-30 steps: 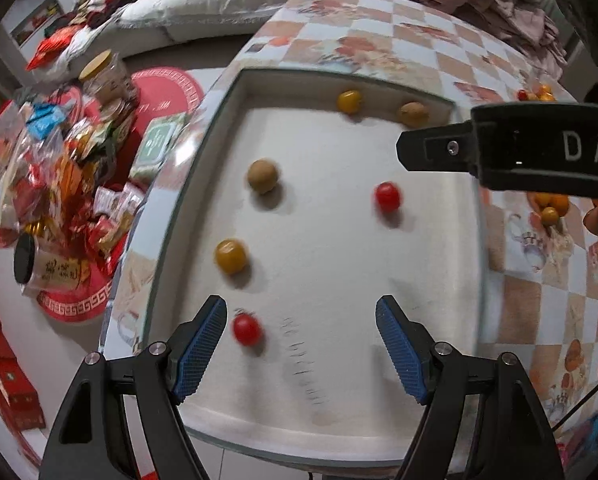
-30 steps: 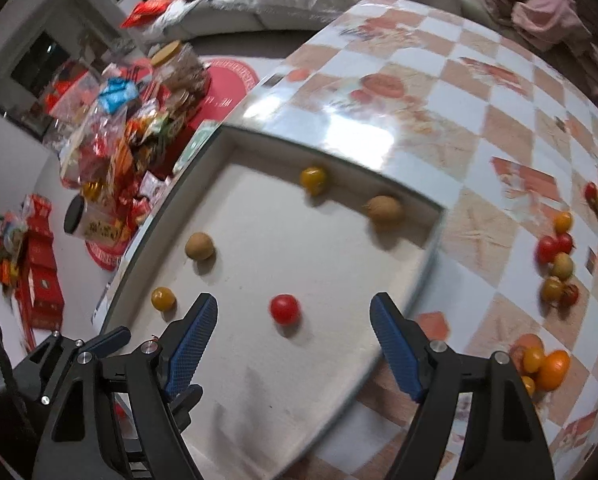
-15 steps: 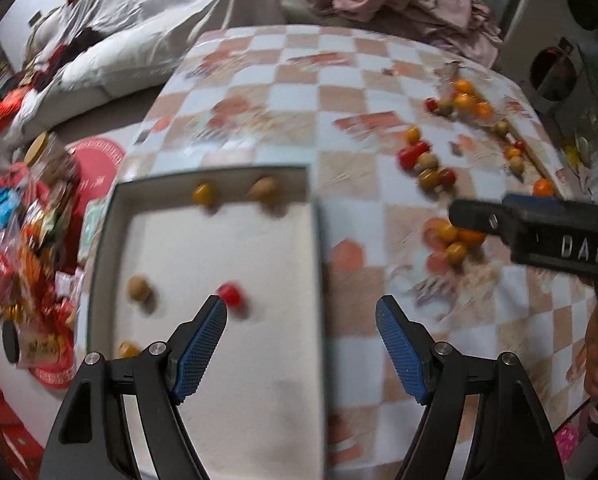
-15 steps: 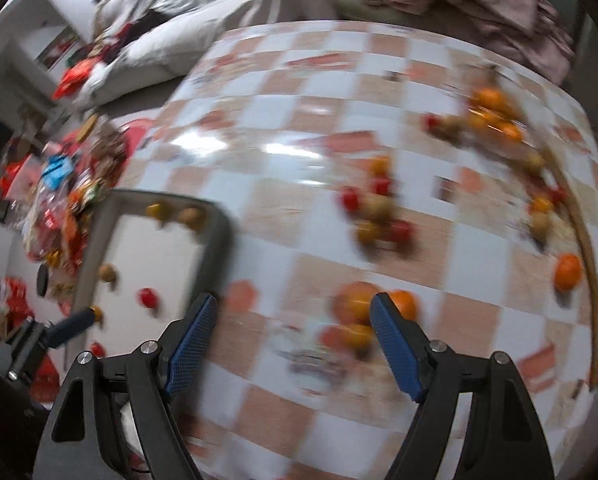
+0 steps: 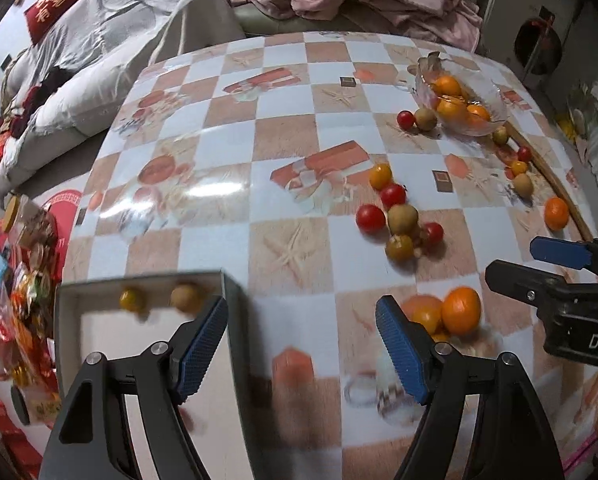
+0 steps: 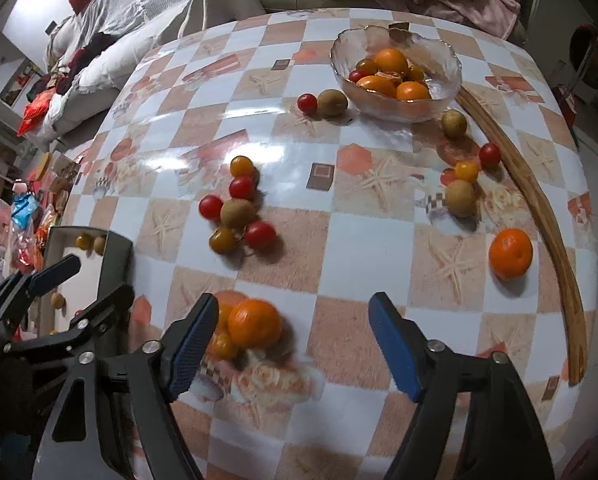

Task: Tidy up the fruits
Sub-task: 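Move both open tools back toward the fruits on the table, then grasp a red cherry tomato with the left tool while the right tool grasps another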

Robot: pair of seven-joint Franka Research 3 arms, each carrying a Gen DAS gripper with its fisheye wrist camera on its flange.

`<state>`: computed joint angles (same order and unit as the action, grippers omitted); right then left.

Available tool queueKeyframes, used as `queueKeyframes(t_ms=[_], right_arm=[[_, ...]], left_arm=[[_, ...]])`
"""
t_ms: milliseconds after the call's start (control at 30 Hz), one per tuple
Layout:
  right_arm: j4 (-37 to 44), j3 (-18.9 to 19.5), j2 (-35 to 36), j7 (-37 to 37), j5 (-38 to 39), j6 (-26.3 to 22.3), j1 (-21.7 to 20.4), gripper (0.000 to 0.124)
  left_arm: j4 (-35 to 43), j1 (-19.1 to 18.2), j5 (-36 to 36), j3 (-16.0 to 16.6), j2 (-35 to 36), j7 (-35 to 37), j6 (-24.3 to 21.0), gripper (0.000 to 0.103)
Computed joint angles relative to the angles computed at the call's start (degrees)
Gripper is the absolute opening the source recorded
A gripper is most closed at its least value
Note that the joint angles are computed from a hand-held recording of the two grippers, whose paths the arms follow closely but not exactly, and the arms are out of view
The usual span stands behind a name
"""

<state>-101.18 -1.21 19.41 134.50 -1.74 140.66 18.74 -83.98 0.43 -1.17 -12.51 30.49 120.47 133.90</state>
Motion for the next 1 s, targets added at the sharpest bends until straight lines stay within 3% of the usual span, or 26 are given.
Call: queueKeyframes(t_ms=[67, 233, 567, 1000], right_arm=[[1.39, 0.52, 1.41, -2.15, 1.53, -0.14, -0.91, 0.063], [4.54, 1.4, 4.98, -8.07, 5.88, -0.73, -2.58, 0.056], [7.12, 1.74, 7.98, -15.95, 10.58, -1.18, -3.35, 0.055], [6.07, 1.3, 7.62, -18.29, 11.76, -0.16, -3.18, 0.055]], left_arm=[[2.41, -0.75, 0.99, 0.14, 1.91, 0.19, -0.71, 0.078], [10.23, -2.55, 2.8, 0.06, 7.7, 1.31, -4.61, 0.078], [21.02, -5.08, 3.83, 0.16, 15.41, 1.36, -10.03, 0.078], [30.7, -7.68, 3.3, 0.46, 21.51, -0.38, -15.7, 0.077]])
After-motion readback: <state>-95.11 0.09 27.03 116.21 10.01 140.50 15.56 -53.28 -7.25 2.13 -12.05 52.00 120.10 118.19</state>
